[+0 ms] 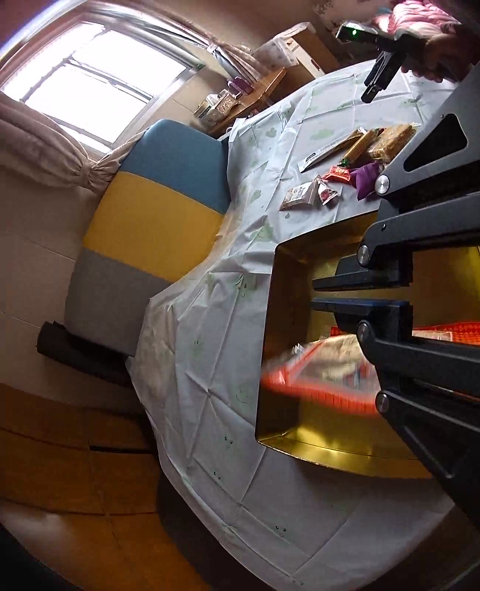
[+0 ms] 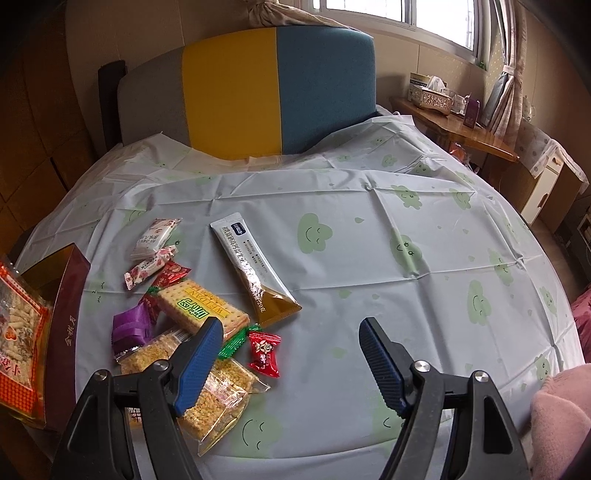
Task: Organize snacks
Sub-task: 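Lower the bag into the gold tray and open the left gripper, then reach the right gripper to the white-and-gold stick sachet and grasp it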
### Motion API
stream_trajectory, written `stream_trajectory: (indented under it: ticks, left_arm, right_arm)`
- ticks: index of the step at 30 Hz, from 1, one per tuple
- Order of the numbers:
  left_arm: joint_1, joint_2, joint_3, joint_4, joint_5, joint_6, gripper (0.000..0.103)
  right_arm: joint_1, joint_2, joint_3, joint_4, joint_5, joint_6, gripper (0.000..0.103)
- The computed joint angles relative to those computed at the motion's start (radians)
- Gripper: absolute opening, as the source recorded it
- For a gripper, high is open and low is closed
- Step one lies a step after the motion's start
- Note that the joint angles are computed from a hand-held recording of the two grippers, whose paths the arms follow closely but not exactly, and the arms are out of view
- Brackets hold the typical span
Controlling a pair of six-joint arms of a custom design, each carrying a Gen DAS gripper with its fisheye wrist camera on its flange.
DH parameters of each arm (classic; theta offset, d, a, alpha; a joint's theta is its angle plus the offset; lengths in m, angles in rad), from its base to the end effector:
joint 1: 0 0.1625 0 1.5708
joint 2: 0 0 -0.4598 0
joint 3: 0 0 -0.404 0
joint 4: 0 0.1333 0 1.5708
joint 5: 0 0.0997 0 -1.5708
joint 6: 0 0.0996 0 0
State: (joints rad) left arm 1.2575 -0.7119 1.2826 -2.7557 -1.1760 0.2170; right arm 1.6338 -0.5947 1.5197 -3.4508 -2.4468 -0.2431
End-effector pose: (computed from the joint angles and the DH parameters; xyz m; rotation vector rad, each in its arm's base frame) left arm -0.0903 -0.8354 0.2269 0.5327 2.6036 -0.8656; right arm 0.1029 -0.7286 0.1420 -0.1761 -2.0740 0.9573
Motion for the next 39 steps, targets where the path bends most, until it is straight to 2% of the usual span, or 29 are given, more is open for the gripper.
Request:
stream_trajectory:
  ticks: [1,4,8,17,24,34,36,37,38,39]
  left_arm:
    - [-0.002,0.002,0.006,-0.005,0.001,0.008,0.017]
    - [-0.008,-0.002,0.045,-0.03,0.006,0.045,0.027]
    - [-0.016,-0.003,0.096,-0.029,0.007,0.072,0.033]
    - [-0.025,-0.001,0.159,0.031,-0.004,0.064,0.034]
    - [-0.031,0.007,0.185,0.011,0.047,0.087,0.036]
    - [-0.026,0.01,0.194,-0.003,0.096,0.075,0.039]
    - [-0.028,0.01,0.201,-0.017,0.111,0.082,0.04]
    - [-0.029,0.01,0.205,-0.023,0.119,0.082,0.04]
    - [-0.028,0.01,0.206,-0.022,0.122,0.078,0.04]
    - [-0.027,0.009,0.206,-0.017,0.123,0.072,0.04]
  right_arm:
    - [-0.001,0.0,-0.002,0.01,-0.001,0.005,0.078]
    - [-0.004,-0.007,0.0,0.047,0.016,0.037,0.078]
    - [-0.005,-0.005,-0.02,0.096,0.029,0.052,0.077]
    - [-0.027,0.043,-0.175,0.304,0.06,0.05,0.077]
    - [-0.057,0.107,-0.339,0.49,0.064,0.044,0.077]
    - [-0.087,0.175,-0.493,0.674,0.026,0.051,0.078]
    - [-0.096,0.176,-0.497,0.689,0.049,0.062,0.071]
    - [-0.098,0.172,-0.483,0.656,0.067,0.05,0.057]
    - [-0.097,0.17,-0.473,0.625,0.069,0.03,0.037]
    - [-0.093,0.172,-0.47,0.607,0.064,0.019,0.035]
